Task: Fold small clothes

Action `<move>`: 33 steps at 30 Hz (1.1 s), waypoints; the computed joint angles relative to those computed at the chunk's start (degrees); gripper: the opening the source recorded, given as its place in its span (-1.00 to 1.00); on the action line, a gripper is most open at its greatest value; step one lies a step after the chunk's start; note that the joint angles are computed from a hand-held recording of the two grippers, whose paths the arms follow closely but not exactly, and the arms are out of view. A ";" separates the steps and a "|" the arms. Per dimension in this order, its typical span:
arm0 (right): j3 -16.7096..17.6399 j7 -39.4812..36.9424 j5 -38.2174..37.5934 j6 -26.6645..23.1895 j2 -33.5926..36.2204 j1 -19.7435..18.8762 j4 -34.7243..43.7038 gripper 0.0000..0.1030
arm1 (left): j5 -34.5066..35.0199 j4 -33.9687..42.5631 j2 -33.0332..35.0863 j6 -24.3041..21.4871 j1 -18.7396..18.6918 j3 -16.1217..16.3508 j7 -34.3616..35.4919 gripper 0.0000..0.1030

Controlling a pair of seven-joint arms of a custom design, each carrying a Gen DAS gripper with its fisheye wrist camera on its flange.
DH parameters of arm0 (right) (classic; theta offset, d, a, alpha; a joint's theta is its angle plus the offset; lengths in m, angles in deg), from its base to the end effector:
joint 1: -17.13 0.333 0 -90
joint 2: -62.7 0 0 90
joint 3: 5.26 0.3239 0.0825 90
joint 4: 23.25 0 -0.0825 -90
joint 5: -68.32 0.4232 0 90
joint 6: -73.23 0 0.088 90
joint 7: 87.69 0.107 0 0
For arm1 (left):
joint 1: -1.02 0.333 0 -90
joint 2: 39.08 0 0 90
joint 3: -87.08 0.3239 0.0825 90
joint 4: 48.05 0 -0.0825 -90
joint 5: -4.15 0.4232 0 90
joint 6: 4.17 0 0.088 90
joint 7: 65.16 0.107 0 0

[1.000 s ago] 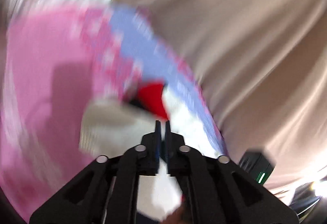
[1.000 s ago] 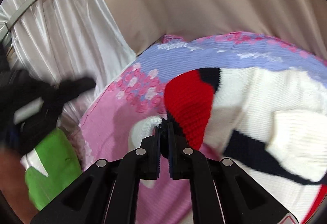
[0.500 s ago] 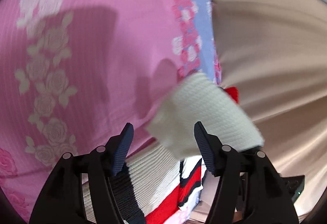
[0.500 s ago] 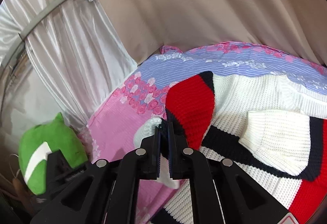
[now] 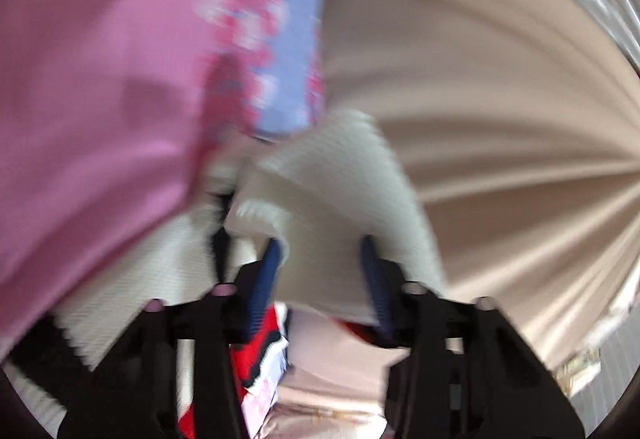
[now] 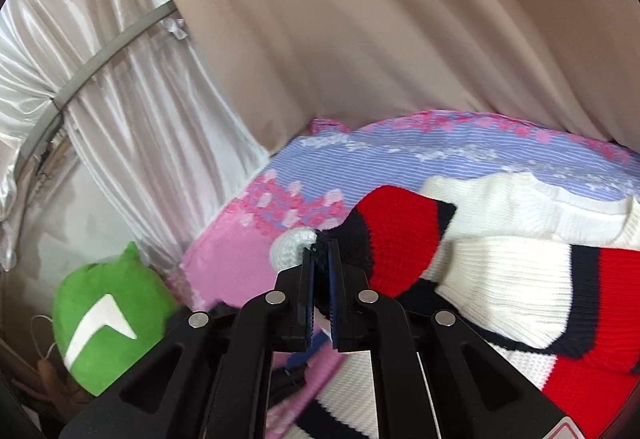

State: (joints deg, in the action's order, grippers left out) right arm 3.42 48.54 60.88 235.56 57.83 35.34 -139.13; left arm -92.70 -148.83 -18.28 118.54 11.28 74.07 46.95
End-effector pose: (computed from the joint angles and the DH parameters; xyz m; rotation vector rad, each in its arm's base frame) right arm 0.5468 0.2881 0.5887 -1.4058 1.7676 -0.2837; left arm 0.7087 -0.0608 0.3997 1.7302 -0.8148 1.3727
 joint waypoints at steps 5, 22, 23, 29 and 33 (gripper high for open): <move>0.27 4.50 -1.12 1.60 -2.09 -1.34 -3.83 -0.90 | 3.71 5.91 1.49 -1.76 -0.63 -0.72 2.24 -0.98; 11.25 22.48 -7.79 -22.40 -28.23 -7.93 -31.20 -0.66 | 39.62 -4.95 -6.33 6.36 -8.17 0.83 -11.91 -0.14; 11.23 23.53 -7.46 -22.25 -29.82 -7.39 -32.33 -0.57 | 39.30 -4.68 -5.92 7.94 -8.44 0.35 -11.51 -0.14; 11.42 24.21 -7.74 -20.42 -31.69 -7.33 -32.80 -0.38 | 37.83 0.92 -3.99 5.60 -7.87 -2.48 -4.20 -0.92; 11.48 24.14 -7.50 -14.45 -32.07 -8.12 -33.34 -0.27 | 36.26 1.38 -9.18 1.95 -8.25 -2.86 5.99 -0.93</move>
State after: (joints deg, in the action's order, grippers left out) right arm 14.89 72.69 53.38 221.10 25.75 27.21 -172.47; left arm -56.44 -147.45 -27.46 120.49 3.03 71.21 52.94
